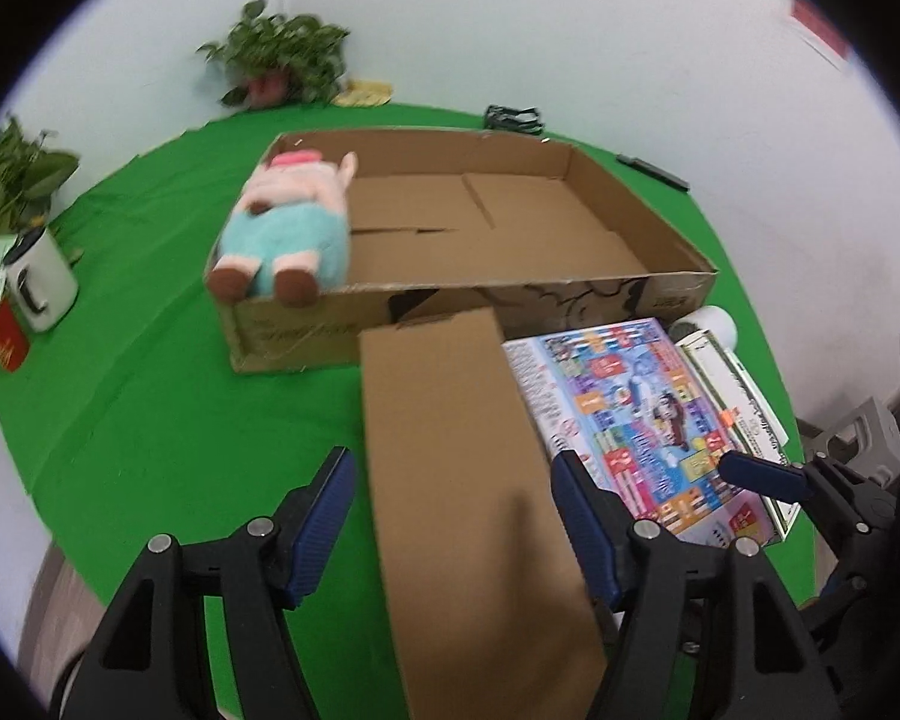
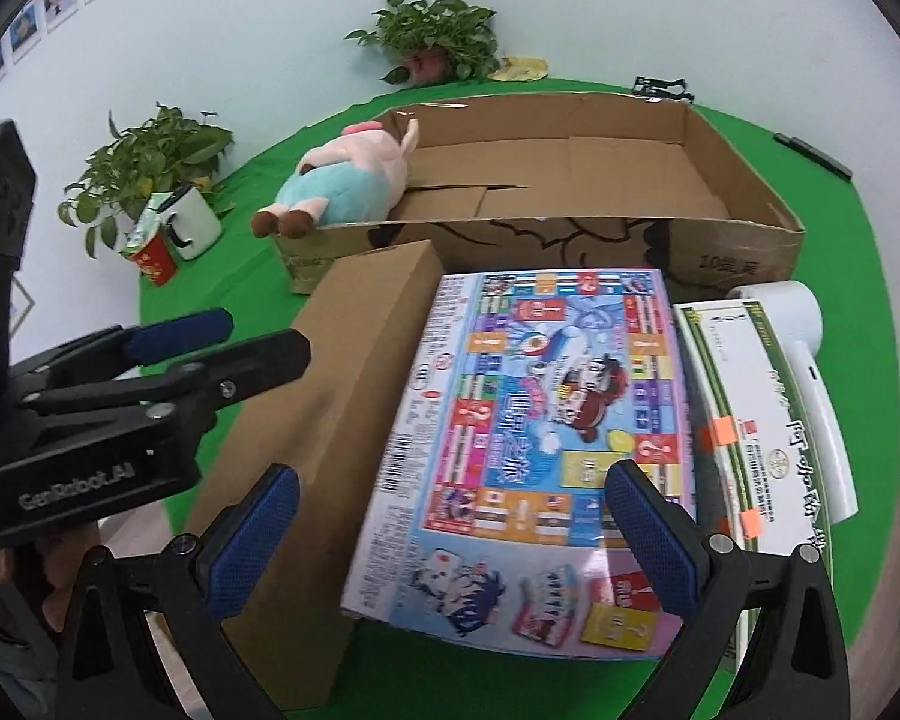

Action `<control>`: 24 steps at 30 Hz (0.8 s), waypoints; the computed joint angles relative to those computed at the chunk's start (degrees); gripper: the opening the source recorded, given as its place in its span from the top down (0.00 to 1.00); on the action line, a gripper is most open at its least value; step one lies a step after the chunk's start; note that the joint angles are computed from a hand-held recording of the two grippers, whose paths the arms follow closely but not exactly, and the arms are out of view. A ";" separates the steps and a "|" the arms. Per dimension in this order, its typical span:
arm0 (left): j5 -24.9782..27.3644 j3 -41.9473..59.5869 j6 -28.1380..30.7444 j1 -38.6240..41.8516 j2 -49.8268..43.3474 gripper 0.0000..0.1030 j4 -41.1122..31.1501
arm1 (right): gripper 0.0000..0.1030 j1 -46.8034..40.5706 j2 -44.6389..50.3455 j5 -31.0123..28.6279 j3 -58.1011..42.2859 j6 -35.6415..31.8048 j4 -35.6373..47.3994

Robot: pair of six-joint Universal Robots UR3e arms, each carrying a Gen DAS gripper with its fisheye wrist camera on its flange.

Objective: Organize objects
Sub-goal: 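Move the right gripper to the long brown cardboard box and grasp it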

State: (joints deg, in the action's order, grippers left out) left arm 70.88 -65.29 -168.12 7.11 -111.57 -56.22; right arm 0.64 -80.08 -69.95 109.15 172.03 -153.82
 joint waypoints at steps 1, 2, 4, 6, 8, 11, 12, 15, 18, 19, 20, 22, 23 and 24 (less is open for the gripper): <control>-0.40 -2.17 -0.54 0.56 1.25 0.35 0.95 | 0.00 -0.02 -0.78 0.55 0.85 -0.52 -0.53; -0.93 -5.17 -0.81 1.13 2.83 0.35 2.35 | 0.00 -0.14 -1.60 0.86 2.06 -0.84 -1.21; -2.21 -13.48 0.39 1.94 6.58 0.35 7.18 | 0.00 -0.86 -3.88 2.68 6.51 -1.59 -4.11; -2.28 -18.74 -0.06 2.34 8.70 0.35 10.15 | 0.00 -0.32 -5.05 2.21 11.24 -1.35 -8.48; -6.90 -22.99 -0.56 4.82 11.09 0.35 9.35 | 0.00 0.55 -7.09 0.86 14.15 -1.22 -8.87; -8.30 -23.98 -0.69 6.73 12.70 0.35 5.85 | 0.00 -0.10 -11.93 3.53 17.92 -1.38 -5.17; -8.00 -24.22 -0.37 7.04 12.91 0.35 5.70 | 0.00 0.66 -12.66 3.25 18.29 -1.51 -4.79; -12.45 -23.55 3.12 9.64 12.39 0.35 1.68 | 0.00 3.21 -14.00 2.84 19.19 -1.29 -6.40; -16.15 -20.98 5.52 11.05 10.62 0.35 -3.08 | 0.00 5.68 -13.81 2.34 18.16 -0.33 -5.60; -17.39 -20.05 6.74 11.33 9.95 0.35 -4.75 | 0.00 6.36 -13.32 2.01 17.37 -0.12 -5.13; -18.36 -19.16 7.95 11.46 9.35 0.35 -6.17 | 0.00 7.17 -12.66 1.54 16.51 0.15 -4.64; -20.47 -17.34 10.54 11.76 8.15 0.35 -9.57 | 0.00 8.86 -10.60 0.27 14.22 0.69 -3.92; -21.66 -16.21 11.78 11.93 7.49 0.35 -11.87 | 0.00 9.68 -9.84 -0.34 13.33 0.74 -3.51; -22.22 -15.59 12.13 11.82 7.19 0.35 -13.03 | 0.00 10.67 -8.79 -1.09 12.03 0.75 -2.79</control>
State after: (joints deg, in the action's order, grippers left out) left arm 48.66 -80.89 -155.99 18.93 -104.39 -69.26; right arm 11.31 -88.87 -71.03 121.17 172.78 -156.61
